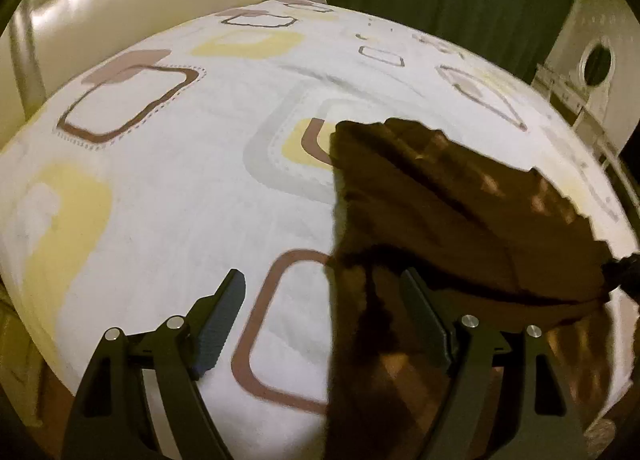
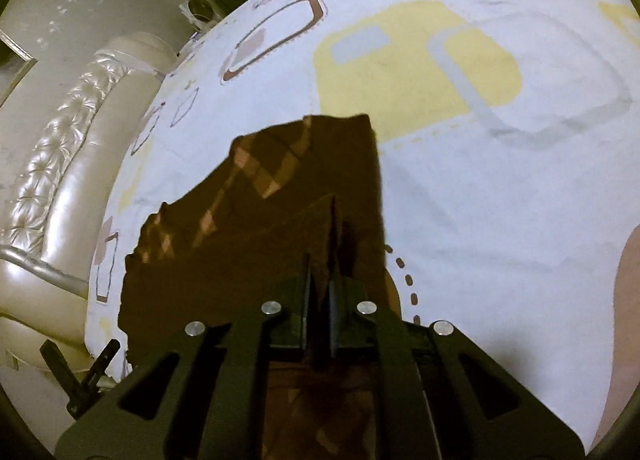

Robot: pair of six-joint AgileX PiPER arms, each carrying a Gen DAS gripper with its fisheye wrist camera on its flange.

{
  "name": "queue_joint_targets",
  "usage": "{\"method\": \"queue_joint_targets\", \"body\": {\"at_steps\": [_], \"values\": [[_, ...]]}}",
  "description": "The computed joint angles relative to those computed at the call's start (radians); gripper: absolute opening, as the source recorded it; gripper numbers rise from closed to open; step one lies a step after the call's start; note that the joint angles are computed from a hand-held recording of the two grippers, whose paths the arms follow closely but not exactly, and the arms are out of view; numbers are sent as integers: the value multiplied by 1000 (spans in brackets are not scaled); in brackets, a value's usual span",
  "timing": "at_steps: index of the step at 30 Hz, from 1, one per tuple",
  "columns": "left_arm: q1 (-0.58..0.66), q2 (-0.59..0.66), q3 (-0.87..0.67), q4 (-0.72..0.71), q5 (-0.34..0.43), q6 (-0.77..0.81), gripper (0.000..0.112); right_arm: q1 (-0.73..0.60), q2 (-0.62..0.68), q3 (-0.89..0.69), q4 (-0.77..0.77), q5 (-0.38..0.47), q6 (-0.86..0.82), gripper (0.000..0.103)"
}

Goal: Fold small clothes

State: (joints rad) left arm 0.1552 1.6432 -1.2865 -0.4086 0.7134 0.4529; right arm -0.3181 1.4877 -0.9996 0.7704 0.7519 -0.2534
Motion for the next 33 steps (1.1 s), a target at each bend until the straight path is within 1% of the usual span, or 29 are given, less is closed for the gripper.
{"method": "queue_joint_targets", "body": {"at_steps": [4,9,11,14,17,20,22,24,26,29,31,33], "values": [[-26,60,-51,66,-22,-36,79,20,11,13,7,-30,-4,7],[-53,110,-99,123,-44,-92,79,-26,7,30,105,25,-70,7],[-74,111,-87,178,-81,-114,79,-52,-7,45,162,55,-106,7],[-85,91,-43,215,-148,-126,80,-79,-28,67,206,91,-136,7],[-74,81,-19,221,-165,-158,80,-87,-41,96,229,108,-146,7],[-76,78,-7,304,-190,-255,80,-88,-52,125,258,111,-159,7],[-71,80,-10,337,-198,-296,80,-93,-54,143,299,126,-181,7],[-62,93,-30,339,-177,-319,80,-91,-53,153,332,140,-196,7],[-52,107,-50,322,-147,-319,80,-73,-61,158,330,134,-192,7],[-52,104,-42,341,-147,-329,80,-60,-74,171,326,113,-187,7],[-53,103,-39,351,-147,-334,80,-58,-80,185,303,81,-173,7],[-46,107,-42,338,-141,-326,80,-62,-68,202,294,65,-174,7]]}}
